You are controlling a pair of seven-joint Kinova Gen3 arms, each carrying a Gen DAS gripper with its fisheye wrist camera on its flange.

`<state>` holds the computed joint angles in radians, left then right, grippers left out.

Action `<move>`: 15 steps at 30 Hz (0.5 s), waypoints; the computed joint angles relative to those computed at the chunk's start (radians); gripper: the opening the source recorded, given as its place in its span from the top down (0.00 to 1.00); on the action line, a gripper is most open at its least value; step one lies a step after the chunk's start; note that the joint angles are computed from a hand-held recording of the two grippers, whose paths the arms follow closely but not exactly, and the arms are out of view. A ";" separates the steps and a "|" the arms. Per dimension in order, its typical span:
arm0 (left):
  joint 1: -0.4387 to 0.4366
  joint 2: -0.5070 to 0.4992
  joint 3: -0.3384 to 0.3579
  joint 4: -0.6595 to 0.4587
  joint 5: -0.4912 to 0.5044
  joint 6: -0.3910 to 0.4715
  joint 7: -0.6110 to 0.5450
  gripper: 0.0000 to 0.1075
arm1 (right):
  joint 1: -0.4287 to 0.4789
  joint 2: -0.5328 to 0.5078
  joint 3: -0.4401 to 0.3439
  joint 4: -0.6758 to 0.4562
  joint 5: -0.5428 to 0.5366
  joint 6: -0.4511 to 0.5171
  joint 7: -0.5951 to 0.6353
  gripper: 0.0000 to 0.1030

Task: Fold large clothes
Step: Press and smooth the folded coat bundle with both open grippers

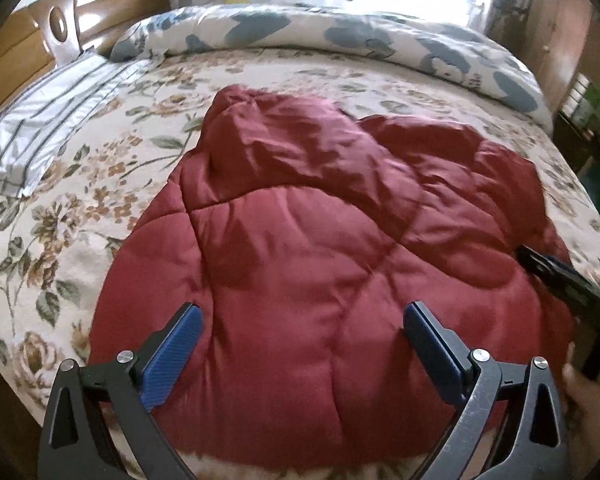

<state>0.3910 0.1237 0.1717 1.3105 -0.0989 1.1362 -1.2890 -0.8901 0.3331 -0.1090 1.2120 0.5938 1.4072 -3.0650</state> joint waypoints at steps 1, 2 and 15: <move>0.003 -0.008 0.001 0.005 -0.007 0.007 -0.001 0.06 | -0.001 -0.001 0.000 0.000 0.000 0.000 -0.002 0.13; 0.008 -0.010 0.004 0.005 -0.017 0.020 -0.001 0.06 | -0.001 -0.002 0.000 0.001 0.001 0.000 -0.003 0.13; 0.071 0.047 -0.001 -0.011 -0.125 0.066 0.059 0.04 | -0.137 -0.036 -0.042 -0.075 0.120 0.103 -0.071 0.13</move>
